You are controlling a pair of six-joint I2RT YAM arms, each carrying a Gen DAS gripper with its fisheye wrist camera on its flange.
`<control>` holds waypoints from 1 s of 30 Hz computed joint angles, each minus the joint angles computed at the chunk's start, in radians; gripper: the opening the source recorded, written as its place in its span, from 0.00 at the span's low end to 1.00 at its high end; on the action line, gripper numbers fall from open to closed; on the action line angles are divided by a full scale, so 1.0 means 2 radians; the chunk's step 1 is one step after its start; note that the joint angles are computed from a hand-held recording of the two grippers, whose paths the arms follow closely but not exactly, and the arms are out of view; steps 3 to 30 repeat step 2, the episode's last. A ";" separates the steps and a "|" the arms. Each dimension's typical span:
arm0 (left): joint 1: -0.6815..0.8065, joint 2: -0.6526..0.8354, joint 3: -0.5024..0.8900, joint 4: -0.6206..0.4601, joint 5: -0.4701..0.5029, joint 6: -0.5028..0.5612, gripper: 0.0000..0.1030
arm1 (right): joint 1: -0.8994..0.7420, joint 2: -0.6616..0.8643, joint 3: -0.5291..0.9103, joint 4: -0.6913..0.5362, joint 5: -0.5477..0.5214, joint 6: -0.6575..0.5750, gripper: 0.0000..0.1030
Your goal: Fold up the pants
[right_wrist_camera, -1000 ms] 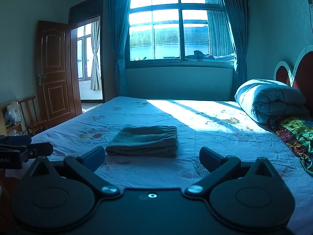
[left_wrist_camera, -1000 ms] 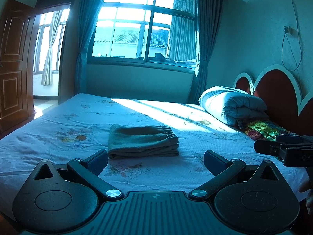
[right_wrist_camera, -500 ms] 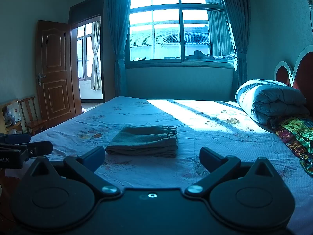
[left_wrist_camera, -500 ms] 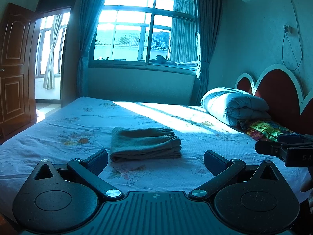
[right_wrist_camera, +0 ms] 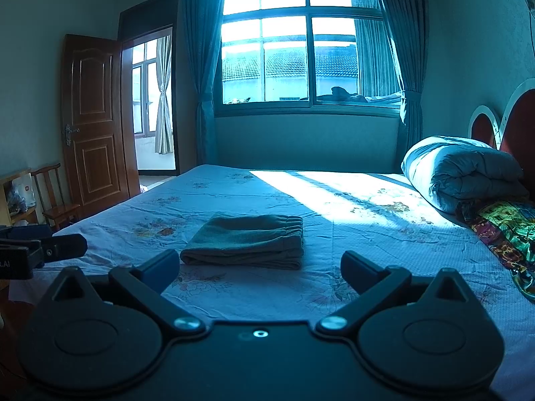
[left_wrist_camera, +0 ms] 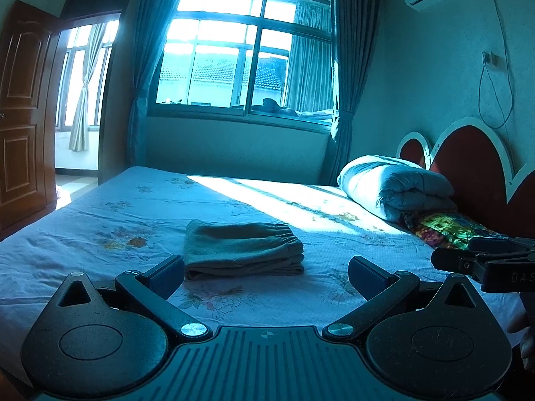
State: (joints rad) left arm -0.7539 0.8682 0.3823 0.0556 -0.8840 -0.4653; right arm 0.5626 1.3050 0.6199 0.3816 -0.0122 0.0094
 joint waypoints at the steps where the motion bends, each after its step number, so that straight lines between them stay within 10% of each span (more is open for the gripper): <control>1: 0.002 0.000 0.000 0.000 0.005 0.001 1.00 | 0.000 0.000 0.000 -0.001 -0.001 0.000 0.94; 30: 0.002 0.001 0.000 0.000 0.005 0.001 1.00 | -0.001 0.000 0.001 -0.002 -0.002 0.000 0.94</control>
